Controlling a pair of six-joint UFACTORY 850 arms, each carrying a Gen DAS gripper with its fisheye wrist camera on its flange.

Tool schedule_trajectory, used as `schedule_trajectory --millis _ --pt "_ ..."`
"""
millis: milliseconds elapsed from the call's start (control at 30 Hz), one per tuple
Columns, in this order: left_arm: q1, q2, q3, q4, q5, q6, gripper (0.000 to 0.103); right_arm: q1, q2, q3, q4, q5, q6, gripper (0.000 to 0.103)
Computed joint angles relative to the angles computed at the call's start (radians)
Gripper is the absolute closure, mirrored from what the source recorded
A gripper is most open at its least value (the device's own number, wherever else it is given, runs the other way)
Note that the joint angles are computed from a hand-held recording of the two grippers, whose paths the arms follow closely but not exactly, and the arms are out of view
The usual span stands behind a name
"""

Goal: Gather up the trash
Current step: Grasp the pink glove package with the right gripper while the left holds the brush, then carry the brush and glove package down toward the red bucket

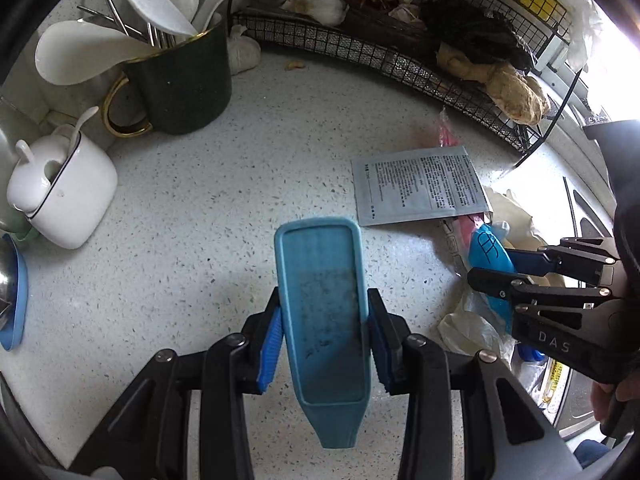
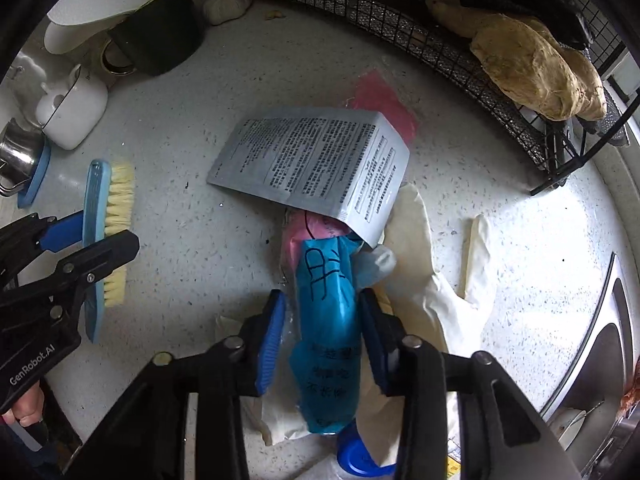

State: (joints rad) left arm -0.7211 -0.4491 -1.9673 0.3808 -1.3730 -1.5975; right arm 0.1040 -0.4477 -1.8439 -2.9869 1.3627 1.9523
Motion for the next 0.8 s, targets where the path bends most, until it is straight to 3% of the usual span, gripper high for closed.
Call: schedule_trajectory --millis 167,300,467,800 --pt "-0.01 -0.013 -0.026 0.0 -0.017 -0.004 0.067 -0.016 0.003 0.0 0.042 0.0 -0.024 0.095" --pt "-0.038 -0.03 -0.075 0.016 -0.032 -0.017 0.067 -0.065 0.022 -0.008 0.095 0.029 -0.056 0.097" --pt "-0.08 -0.081 -0.188 0.055 -0.061 -0.021 0.067 -0.136 0.016 -0.082 0.179 0.15 -0.096 0.097" --pt "-0.155 -0.305 -0.591 0.076 -0.202 0.079 0.067 -0.27 -0.019 -0.18 0.218 0.253 -0.129 0.097"
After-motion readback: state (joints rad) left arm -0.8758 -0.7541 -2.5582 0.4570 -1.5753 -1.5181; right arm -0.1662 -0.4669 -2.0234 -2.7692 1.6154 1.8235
